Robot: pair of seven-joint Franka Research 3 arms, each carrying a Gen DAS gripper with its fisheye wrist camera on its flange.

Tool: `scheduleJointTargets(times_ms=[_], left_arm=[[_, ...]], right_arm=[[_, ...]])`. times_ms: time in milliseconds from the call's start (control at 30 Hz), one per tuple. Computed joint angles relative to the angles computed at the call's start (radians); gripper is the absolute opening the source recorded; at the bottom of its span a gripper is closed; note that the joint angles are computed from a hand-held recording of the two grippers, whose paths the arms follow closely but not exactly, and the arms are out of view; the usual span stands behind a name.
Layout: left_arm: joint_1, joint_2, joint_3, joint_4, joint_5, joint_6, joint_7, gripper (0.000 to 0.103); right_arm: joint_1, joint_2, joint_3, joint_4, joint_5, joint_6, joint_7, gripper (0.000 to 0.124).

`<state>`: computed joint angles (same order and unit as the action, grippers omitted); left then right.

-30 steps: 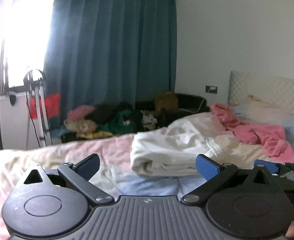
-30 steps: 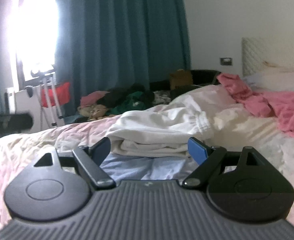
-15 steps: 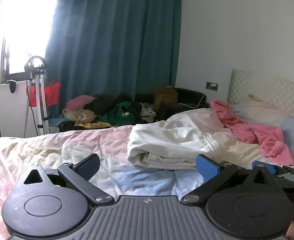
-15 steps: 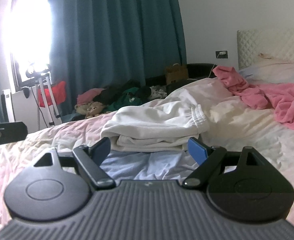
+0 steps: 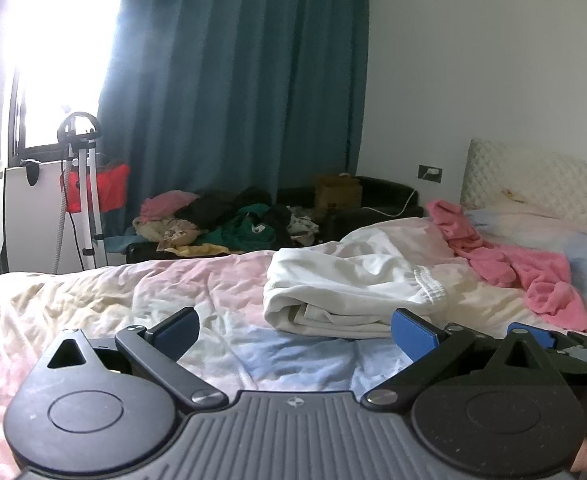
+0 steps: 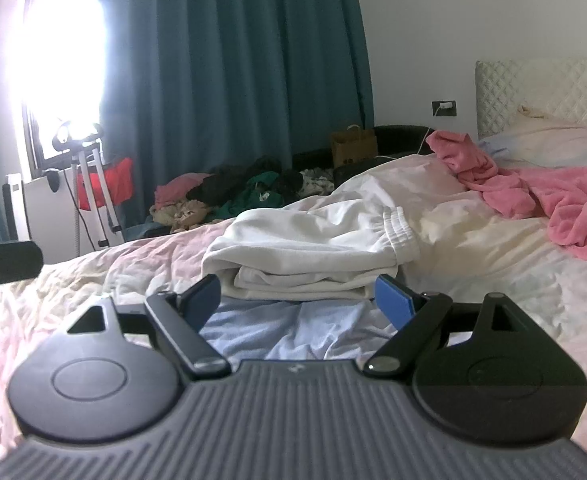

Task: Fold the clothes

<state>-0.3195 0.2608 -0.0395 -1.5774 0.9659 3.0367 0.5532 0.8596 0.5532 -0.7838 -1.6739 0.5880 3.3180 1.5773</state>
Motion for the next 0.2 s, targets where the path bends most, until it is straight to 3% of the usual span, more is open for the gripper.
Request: scheduleJointTargets(times_ms=[200], left_arm=[[0.004, -0.003, -0.004, -0.005, -0.01, -0.002, 0.007, 0.103]], right_arm=[[0.002, -0.003, -0.001, -0.002, -0.001, -0.002, 0.002, 0.086]])
